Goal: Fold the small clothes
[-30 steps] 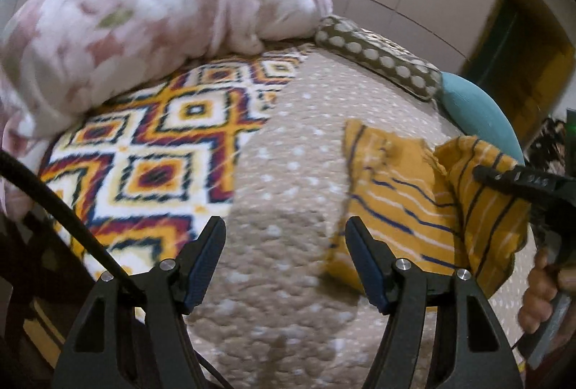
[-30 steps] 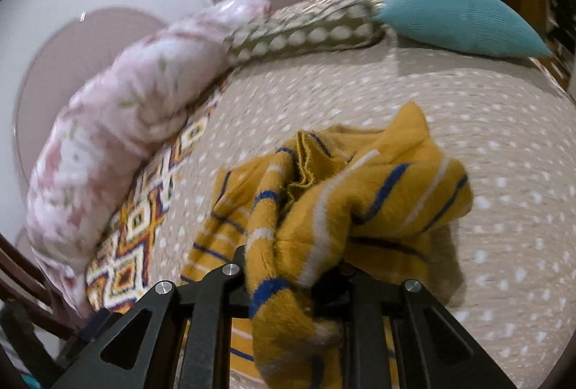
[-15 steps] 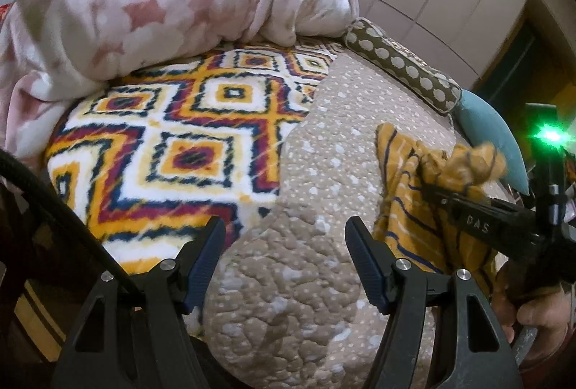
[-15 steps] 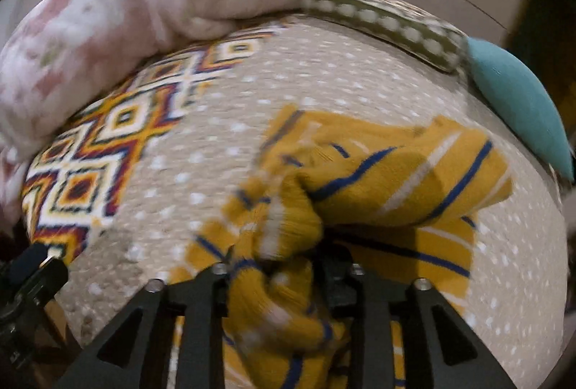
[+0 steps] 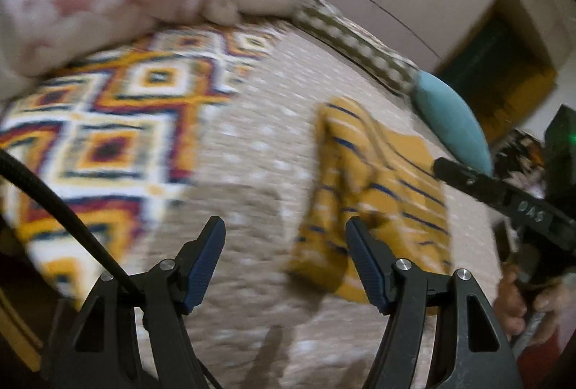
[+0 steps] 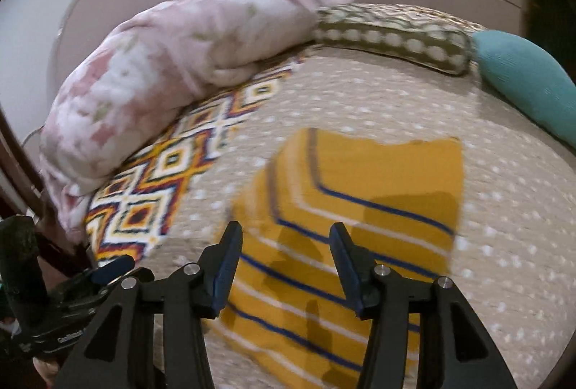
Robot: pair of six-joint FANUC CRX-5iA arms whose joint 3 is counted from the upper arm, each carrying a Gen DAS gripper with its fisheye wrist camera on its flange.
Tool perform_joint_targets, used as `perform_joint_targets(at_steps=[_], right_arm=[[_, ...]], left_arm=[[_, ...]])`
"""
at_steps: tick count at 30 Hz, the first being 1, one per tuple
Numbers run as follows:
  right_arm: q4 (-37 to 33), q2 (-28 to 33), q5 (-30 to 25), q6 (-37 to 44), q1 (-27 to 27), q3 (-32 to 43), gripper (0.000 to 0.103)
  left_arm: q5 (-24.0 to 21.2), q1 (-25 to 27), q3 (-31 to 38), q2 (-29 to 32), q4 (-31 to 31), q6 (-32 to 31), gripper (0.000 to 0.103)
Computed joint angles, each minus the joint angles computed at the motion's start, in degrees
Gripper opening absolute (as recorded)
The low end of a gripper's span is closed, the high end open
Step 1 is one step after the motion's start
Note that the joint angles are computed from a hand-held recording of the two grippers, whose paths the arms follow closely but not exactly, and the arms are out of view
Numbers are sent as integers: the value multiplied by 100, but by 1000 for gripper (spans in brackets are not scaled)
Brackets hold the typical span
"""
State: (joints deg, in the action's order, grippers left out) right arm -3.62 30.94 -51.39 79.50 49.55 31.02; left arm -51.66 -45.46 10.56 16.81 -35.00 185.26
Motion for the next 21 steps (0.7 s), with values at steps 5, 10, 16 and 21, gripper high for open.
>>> perform_joint_targets(at_steps=[5,10,16,21], right_arm=[[-61,-19,-4,-33,-189,-88,56],[-160,94,-30,-63,-280,56,56],[-431,465,-288,110,-330,642,55],[-744,1324,-1150,331,-269,1996,34]], left_arm=[[480,188,433,455,306,-625,67],[34,247,807,781,633,-996,0],[268,363,274,674,972,-648,0],[563,310,-74,390,722,-128,0]])
